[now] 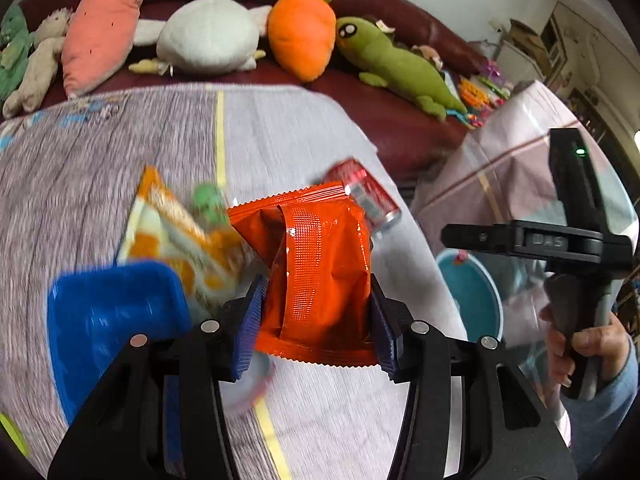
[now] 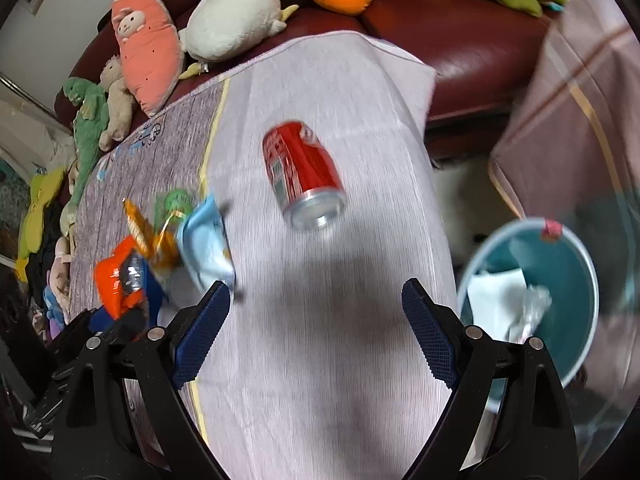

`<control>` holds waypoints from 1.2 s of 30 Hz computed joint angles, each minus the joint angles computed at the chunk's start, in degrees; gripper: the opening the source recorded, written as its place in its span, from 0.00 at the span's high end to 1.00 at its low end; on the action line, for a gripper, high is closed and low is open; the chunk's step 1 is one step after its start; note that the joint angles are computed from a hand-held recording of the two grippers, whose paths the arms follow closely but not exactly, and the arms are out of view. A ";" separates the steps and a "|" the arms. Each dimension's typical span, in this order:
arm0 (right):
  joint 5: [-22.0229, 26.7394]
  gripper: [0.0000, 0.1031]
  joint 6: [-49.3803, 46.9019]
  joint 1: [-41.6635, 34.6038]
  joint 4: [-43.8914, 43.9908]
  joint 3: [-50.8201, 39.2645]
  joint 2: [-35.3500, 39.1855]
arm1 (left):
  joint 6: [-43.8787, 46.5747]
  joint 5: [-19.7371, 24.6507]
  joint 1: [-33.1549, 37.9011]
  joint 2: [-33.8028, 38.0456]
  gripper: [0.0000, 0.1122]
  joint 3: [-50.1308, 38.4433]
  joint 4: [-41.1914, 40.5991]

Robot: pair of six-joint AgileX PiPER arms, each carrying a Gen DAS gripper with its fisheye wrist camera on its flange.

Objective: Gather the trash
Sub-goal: 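Grasp the orange snack wrapper with the left gripper while the right grasps the red cola can, then carry the orange wrapper and cola can over the teal bin and release both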

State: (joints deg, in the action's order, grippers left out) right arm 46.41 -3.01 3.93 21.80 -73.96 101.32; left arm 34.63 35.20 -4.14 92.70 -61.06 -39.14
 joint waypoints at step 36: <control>2.05 0.42 -19.25 -10.71 16.58 0.67 1.93 | -10.66 1.01 -9.92 8.35 0.56 -10.97 8.39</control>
State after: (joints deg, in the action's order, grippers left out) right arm 48.46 -22.26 -6.78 38.38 -73.29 103.24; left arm 23.97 36.21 -14.06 101.05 -72.02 -30.75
